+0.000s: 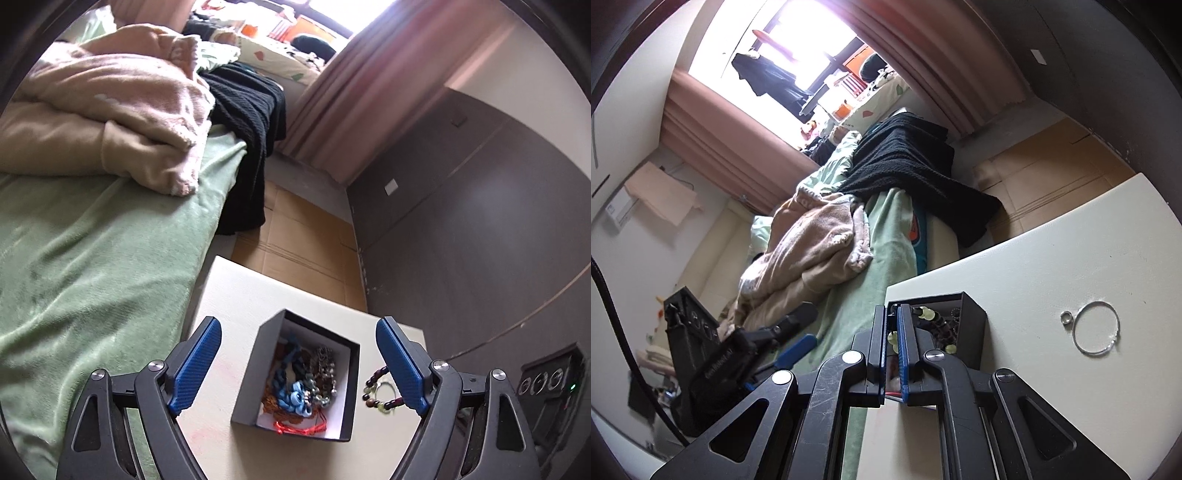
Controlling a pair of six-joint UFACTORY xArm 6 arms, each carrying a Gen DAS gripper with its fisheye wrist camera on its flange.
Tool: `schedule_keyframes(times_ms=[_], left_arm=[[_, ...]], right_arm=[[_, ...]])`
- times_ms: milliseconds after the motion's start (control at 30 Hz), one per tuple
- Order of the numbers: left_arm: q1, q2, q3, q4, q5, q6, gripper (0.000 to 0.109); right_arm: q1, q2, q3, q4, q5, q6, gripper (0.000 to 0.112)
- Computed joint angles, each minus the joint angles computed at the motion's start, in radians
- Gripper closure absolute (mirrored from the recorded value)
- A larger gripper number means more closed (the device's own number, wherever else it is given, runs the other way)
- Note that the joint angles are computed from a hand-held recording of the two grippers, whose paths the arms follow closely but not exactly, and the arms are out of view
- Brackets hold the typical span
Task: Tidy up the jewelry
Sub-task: 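Lower the bead bracelet into the box and open the right gripper, then move the left gripper to the small silver ring and grasp it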
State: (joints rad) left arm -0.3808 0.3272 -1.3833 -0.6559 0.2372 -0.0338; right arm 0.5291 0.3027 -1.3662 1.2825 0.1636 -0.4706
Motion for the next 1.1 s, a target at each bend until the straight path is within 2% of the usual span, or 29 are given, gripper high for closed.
schedule_keyframes(times_ms=[67,200,233,267,333,367,500,633,833,900,967,1100], left_arm=[[0.007,0.004,-0.006,-0.002,0.000,0.006,0.022],[0.017,0.015,-0.019,0.020,0.019,-0.004,0.022],[0.016,0.014,-0.019,0.021,0.022,-0.002,0.022],[0.015,0.013,-0.019,0.024,0.023,-0.001,0.022],[0.009,0.010,-0.017,0.038,0.020,-0.002,0.022],[0.007,0.009,-0.016,0.041,0.017,-0.003,0.020],[-0.010,0.007,-0.013,0.058,0.009,-0.012,0.019],[-0.034,0.015,-0.023,0.130,0.015,-0.049,0.019],[-0.079,0.021,-0.032,0.158,0.007,-0.044,0.019],[-0.095,0.024,-0.038,0.221,0.004,-0.072,0.019],[-0.111,0.031,-0.047,0.288,0.005,-0.104,0.019],[-0.136,0.055,-0.076,0.324,0.016,-0.118,0.020]], right_arm=[[0.004,0.021,-0.017,-0.042,-0.005,0.033,0.105],[0.004,0.063,-0.037,-0.314,0.001,0.282,0.102],[-0.001,0.068,-0.043,-0.347,0.026,0.309,0.093],[-0.004,0.067,-0.042,-0.361,0.036,0.324,0.078],[-0.006,0.049,-0.012,-0.392,0.016,0.363,0.060],[-0.005,0.037,0.004,-0.381,0.000,0.357,0.057],[-0.016,-0.031,0.078,-0.299,-0.027,0.296,0.057],[-0.032,-0.086,0.146,-0.321,-0.038,0.326,0.057],[-0.057,-0.161,0.220,-0.219,-0.044,0.256,0.057],[-0.064,-0.184,0.243,-0.189,-0.047,0.238,0.057],[-0.075,-0.206,0.269,-0.194,-0.052,0.250,0.057],[-0.104,-0.248,0.325,-0.216,-0.052,0.282,0.057]])
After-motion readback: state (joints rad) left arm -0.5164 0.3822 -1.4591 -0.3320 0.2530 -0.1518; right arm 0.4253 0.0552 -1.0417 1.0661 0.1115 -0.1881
